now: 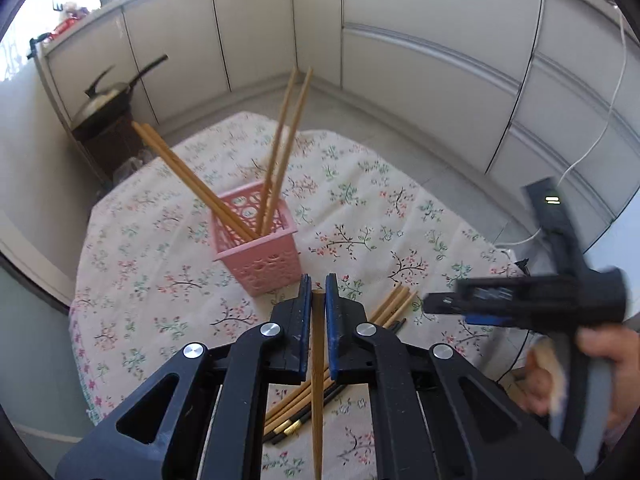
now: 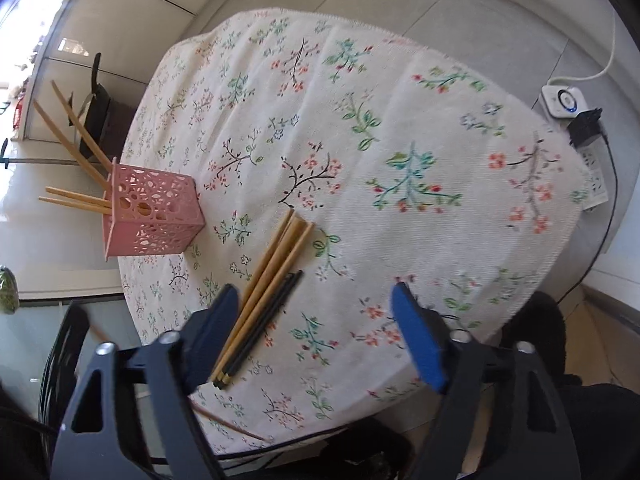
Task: Organize utensils
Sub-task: 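Lift the gripped wooden chopstick upright with the left tool, then carry the chopstick over the pink holder and lower it in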
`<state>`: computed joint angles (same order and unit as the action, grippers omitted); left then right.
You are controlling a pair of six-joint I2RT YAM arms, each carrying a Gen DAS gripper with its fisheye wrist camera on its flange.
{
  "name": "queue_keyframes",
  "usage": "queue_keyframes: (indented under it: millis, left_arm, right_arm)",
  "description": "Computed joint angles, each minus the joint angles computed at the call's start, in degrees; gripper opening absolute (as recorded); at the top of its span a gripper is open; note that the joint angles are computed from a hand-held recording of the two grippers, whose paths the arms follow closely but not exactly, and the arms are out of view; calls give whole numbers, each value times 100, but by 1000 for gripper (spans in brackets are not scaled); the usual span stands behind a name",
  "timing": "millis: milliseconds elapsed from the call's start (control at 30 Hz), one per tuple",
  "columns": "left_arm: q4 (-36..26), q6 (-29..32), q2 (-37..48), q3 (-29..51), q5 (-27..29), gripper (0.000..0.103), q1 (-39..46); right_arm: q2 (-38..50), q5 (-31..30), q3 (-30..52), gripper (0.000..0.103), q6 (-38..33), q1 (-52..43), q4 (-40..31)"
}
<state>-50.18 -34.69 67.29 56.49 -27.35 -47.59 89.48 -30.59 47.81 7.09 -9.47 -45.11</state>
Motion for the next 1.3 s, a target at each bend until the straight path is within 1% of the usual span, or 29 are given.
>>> queue_keyframes:
  millis: [33, 100, 133, 200, 267, 367, 500, 600, 700, 833, 900, 967, 1033, 1100, 1167, 1300]
  left_arm:
    - [-105, -89, -162, -12, -102, 6, -103]
    - [-446, -301, -491, 47, -282, 6, -318]
    - [-520, -358, -618, 55, -341, 6, -379]
    - [-458, -290, -727, 25, -357, 6, -329]
    - [-478, -304, -848, 24, -401, 6, -356]
    - [-475, -248, -987, -13, -338, 6, -247]
    - [-497, -198, -1132, -64, -216, 6, -57]
    - [-474, -160, -1161, -89, -178, 6, -12]
    - [-470, -174, -1127, -93, -174, 6, 1]
    - [-457, -200, -1029, -75, -181, 6, 7]
    - [-434, -191, -995, -85, -177, 6, 13]
    - [-432, -212, -987, -89, -192, 6, 12]
    - [-448, -245, -1034, -103, -215, 6, 44]
    - [-457, -292, -1124, -123, -244, 6, 82]
    - [-457, -325, -1244, -131, -286, 6, 123]
    - [-518, -378, -1390, -51, -397, 6, 97]
  right_arm:
    - [95, 82, 31, 44, 160, 142, 88]
    - [183, 245, 26, 31, 524, 394, 330]
    - [185, 320, 12, 27, 655, 471, 426]
    - [264, 439, 39, 22, 920, 660, 589]
    - [350, 490, 41, 21, 1107, 811, 726]
    - [461, 686, 69, 14, 1258, 1077, 824]
    - [634, 796, 123, 12, 1405, 1234, 940]
    - [708, 701, 109, 12, 1571, 1279, 1111]
    - [815, 534, 160, 12, 1640, 1221, 1139]
    - [877, 418, 171, 10, 1659, 1140, 1269]
    - [847, 373, 153, 10, 1505, 1041, 1330]
    - [748, 259, 9, 9, 1511, 965, 1513]
    - [515, 182, -155, 9, 1533, 871, 1674]
    - [170, 95, -229, 8, 1408, 741, 1663]
    - [-359, 112, -277, 8, 1269, 660, 1637]
    - [-1299, -19, -254, 6, 802, 361, 1327]
